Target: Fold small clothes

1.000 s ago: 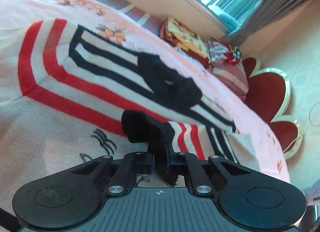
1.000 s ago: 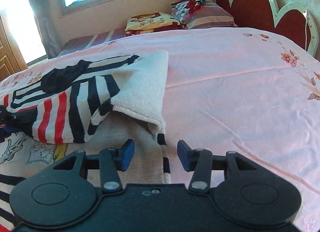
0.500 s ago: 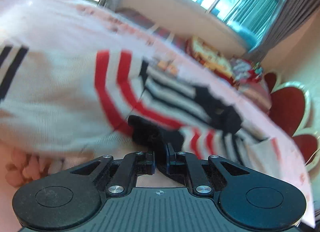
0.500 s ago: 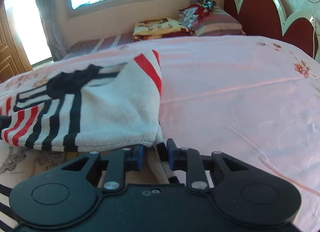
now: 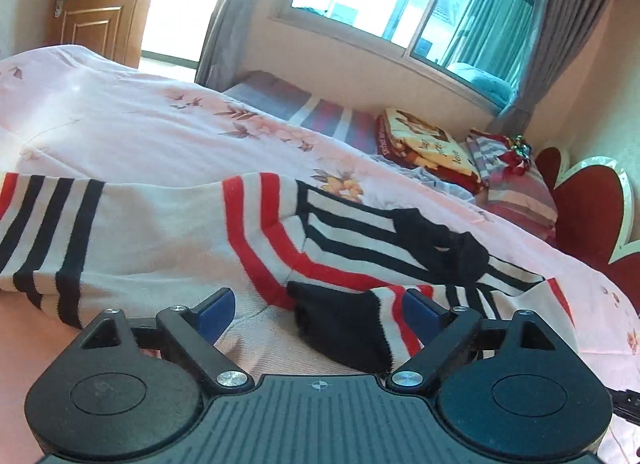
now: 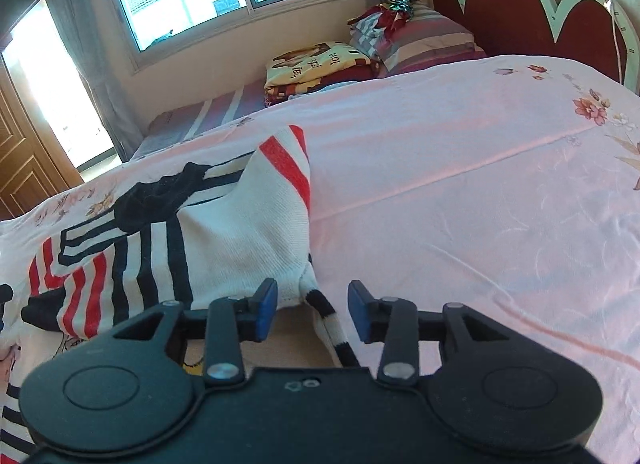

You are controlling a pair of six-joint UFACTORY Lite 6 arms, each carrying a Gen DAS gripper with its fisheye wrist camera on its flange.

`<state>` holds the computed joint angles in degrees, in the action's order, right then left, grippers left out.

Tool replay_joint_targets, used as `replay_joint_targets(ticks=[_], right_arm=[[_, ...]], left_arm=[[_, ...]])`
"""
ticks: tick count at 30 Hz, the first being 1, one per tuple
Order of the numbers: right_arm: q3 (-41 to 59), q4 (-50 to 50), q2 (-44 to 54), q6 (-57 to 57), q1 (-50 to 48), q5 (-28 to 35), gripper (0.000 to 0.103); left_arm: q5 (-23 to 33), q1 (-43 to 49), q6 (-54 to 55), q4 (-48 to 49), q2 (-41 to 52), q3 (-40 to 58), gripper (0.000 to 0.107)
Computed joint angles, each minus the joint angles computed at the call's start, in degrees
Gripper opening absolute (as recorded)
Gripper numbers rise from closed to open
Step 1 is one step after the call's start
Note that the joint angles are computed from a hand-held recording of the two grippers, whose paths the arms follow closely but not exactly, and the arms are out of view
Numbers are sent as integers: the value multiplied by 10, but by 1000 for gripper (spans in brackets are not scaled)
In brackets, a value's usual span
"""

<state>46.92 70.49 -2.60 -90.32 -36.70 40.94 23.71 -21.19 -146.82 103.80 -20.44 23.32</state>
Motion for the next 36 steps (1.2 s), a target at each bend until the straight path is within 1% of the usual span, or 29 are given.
replay_joint_targets(ticks=[3, 5, 7, 8, 9, 10, 11, 12, 13, 15, 17, 21, 23, 24, 25, 27, 29, 30, 32, 33, 34, 36], right_arm=[[17, 4, 29, 15, 58, -46, 35], [16, 9, 40, -1, 87, -91, 23], [10, 32, 50, -33, 87, -121, 21], [8, 56, 61, -63, 79, -132, 21], [14, 64, 75, -70, 65, -119, 21], [20, 50, 78, -52, 60, -110, 22], [20, 28, 70, -42, 73, -123, 22], [17, 18, 59, -47, 87, -137, 22], [19, 11, 53, -44, 90, -135, 23], [35, 29, 52, -35, 73, -97, 25], [59, 63, 65, -47, 77, -89, 28], [153, 82, 149, -32, 139, -118, 28], [195, 91, 188, -37, 175, -148, 28], [217, 87, 210, -30, 188, -159, 27], [240, 77, 234, -20, 200, -171, 26], [279, 62, 282, -20, 217, -208, 24], [293, 102, 309, -63, 208, -194, 25], [294, 103, 310, -62, 205, -190, 25], [290, 49, 295, -11, 211, -200, 25], [280, 22, 277, 21, 214, -203, 26], [261, 18, 253, 30, 211, -189, 29], [203, 45, 193, 2, 206, -143, 31]], left_arm=[[-7, -9, -80, 85, 73, 43, 89], [-1, -20, -124, 131, 139, 79, 89], [4, -29, -149, 153, 201, 113, 89], [1, -28, -132, 137, 231, 132, 89], [-13, -23, -118, 123, 258, 150, 89], [-3, -28, -127, 134, 272, 151, 89], [17, -41, -113, 127, 277, 149, 89], [14, -45, -77, 102, 276, 154, 89], [12, -48, -65, 89, 262, 148, 89], [12, -49, -97, 98, 223, 129, 89], [15, -53, -88, 93, 217, 137, 89], [17, -44, -95, 116, 280, 188, 89], [-1, -30, -96, 115, 310, 204, 89], [-2, -25, -116, 137, 317, 199, 89], [22, -33, -112, 146, 325, 194, 89], [36, -47, -62, 117, 334, 199, 89], [38, -49, -57, 111, 333, 199, 89], [33, -48, -47, 101, 330, 201, 89], [18, -44, 3, 47, 308, 203, 89], [19, -45, 7, 33, 288, 192, 89], [24, -47, 7, 25, 268, 178, 89], [29, -45, 48, -26, 228, 152, 89]])
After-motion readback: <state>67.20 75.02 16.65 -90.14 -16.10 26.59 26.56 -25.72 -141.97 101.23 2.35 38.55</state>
